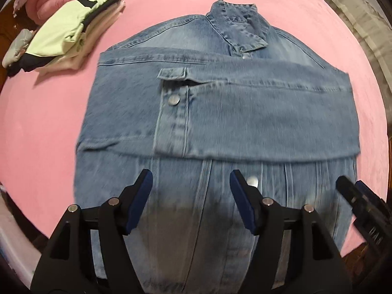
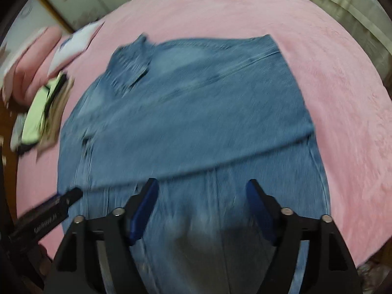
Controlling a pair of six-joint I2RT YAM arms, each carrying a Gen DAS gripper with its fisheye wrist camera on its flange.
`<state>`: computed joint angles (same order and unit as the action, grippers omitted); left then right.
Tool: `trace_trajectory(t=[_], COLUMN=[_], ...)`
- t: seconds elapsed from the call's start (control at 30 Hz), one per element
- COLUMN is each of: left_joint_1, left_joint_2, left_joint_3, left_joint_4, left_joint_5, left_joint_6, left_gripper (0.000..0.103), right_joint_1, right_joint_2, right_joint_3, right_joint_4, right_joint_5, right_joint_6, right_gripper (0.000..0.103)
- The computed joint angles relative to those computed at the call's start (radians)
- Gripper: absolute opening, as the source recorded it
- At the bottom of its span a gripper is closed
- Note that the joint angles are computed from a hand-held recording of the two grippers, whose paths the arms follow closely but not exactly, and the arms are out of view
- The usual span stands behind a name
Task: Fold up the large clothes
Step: 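Lay the sleeve across the jacket back with the left tool and release, then move both open tools to the jacket hem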
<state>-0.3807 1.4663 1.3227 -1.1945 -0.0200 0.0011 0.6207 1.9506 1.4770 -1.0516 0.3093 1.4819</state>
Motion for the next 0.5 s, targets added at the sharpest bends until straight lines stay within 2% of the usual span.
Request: trace_trajectory(t=[0.1,0.3,0.47,0.5], left_joint_1=[0.019,0.042,0.087,0.101], left_joint_2=[-0.101,-0.348,-0.551,-0.592], left_joint_3=[-0.036,-0.150,-0.172,-0.164], left_joint_4=[-0.039,-0.094,-0.223,-0.258], left_joint_5=[0.003,-0.033,-0.006,-0.002], left_joint_6=[0.024,0.006,0.053,0.071], left_gripper=[0.065,0.066,0.066,0.066], right_joint_1=[0.074,0.190,0.311,0.343], right_joint_2=[0.081,0.160,0.204,0.219], right_joint_3=[0.149,0.317,0.418,0.455], right_joint_4=[-0.124,-0.236,-0.330,-0.373], right_joint_5=[-0.015,0.027,0.090,0.098], right_joint_6=[0.001,-0.019,0.113,0.173], right_gripper=[0.080,0.081,0.082,0.082])
